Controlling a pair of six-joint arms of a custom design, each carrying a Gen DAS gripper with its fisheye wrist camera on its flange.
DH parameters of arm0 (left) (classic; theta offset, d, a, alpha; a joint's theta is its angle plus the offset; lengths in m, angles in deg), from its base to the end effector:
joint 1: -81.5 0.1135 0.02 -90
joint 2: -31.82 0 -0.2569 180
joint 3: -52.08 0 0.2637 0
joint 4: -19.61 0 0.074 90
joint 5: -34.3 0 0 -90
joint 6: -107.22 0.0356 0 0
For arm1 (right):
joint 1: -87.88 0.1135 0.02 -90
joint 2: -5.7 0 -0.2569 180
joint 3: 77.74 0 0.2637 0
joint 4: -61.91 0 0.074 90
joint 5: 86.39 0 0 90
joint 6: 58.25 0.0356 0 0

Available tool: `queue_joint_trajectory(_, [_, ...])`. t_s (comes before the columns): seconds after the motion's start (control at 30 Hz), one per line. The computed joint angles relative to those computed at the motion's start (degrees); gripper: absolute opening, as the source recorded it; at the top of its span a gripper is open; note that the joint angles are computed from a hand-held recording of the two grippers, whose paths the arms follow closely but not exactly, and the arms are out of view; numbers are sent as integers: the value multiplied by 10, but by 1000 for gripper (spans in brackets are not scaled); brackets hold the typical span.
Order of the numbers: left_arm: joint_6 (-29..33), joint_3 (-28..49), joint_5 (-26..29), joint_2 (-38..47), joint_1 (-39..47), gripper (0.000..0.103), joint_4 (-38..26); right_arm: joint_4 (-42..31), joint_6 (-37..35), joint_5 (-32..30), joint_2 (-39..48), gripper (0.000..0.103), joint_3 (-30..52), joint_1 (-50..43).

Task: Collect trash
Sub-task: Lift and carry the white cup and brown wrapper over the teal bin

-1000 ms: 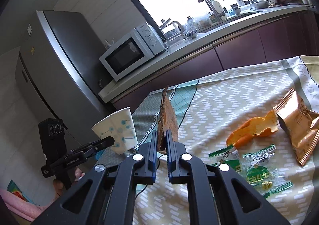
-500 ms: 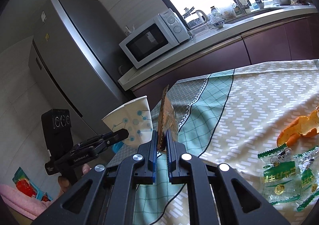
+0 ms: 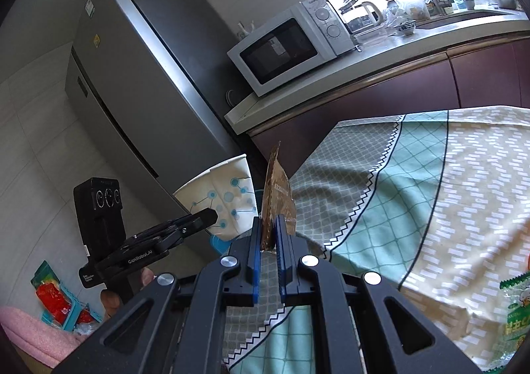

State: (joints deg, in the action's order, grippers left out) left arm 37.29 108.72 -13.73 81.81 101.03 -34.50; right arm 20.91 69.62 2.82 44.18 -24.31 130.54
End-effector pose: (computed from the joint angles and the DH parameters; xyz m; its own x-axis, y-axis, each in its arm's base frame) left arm 0.1820 0.0393 0.2668 -0.5913 0.0610 -0.8041 0.4051 0.8847 -0.2308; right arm 0.1262 0.1170 0.2933 -0.6765 0.2113 -0.7055 -0.3438 0.7565 0.5563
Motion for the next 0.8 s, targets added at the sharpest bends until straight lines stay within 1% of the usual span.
queue_joint_trajectory(0.17, [50, 18, 30, 26, 83, 29, -23, 41, -11, -22, 67, 7, 25, 6])
queue_joint_trajectory(0.27, [69, 32, 41, 50, 122, 29, -26, 63, -17, -36, 105, 7, 40, 8])
queue_joint_trajectory(0.47, [99, 61, 49, 95, 183, 29, -26, 97, -25, -70, 164, 7, 63, 7])
queue_joint_trajectory(0.57, [110, 74, 48, 121, 203, 29, -21, 113, -26, -83, 190, 7, 75, 8])
queue_joint_trajectory(0.8, [105, 87, 21, 170, 212, 29, 12, 135, -32, -108, 264, 7, 119, 10])
